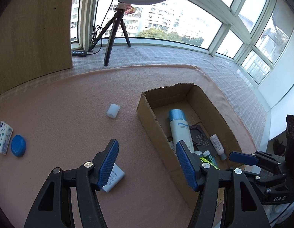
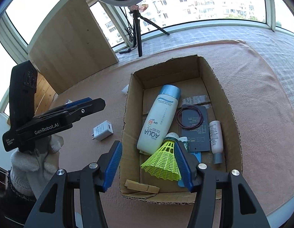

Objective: Organize objects
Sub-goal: 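Move the right tool to the white cube while the left tool approaches the blue tin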

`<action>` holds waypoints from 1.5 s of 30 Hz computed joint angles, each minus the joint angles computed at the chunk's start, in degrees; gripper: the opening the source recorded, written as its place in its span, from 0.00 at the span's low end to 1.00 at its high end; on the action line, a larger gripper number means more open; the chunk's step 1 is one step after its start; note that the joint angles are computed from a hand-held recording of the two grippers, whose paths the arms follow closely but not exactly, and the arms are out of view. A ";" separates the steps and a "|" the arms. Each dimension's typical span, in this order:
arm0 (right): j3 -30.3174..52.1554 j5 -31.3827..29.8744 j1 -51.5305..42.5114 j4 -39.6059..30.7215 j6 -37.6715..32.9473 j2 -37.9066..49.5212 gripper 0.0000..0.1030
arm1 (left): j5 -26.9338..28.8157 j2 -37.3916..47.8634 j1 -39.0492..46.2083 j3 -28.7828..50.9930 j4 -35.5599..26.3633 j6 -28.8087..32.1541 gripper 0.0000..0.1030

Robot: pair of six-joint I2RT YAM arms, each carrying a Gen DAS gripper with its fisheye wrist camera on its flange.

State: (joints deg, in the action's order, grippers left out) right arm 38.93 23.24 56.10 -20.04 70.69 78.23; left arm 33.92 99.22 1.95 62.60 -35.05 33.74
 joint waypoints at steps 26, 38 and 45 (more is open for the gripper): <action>41.24 -12.94 -15.53 -1.78 -20.17 38.05 0.51 | -2.41 25.34 24.43 28.99 -8.55 9.18 0.64; 61.07 -17.80 -21.46 -14.09 -26.77 53.70 0.51 | -6.79 38.29 21.98 44.70 -10.46 5.08 0.64; 70.11 -18.20 -23.94 -21.07 -29.91 59.72 0.50 | -8.44 42.27 20.30 49.33 -10.27 2.95 0.65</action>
State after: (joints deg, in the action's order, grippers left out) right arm 109.04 5.04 32.16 -41.11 40.78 137.94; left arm 25.48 141.48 22.25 111.93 -45.32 36.69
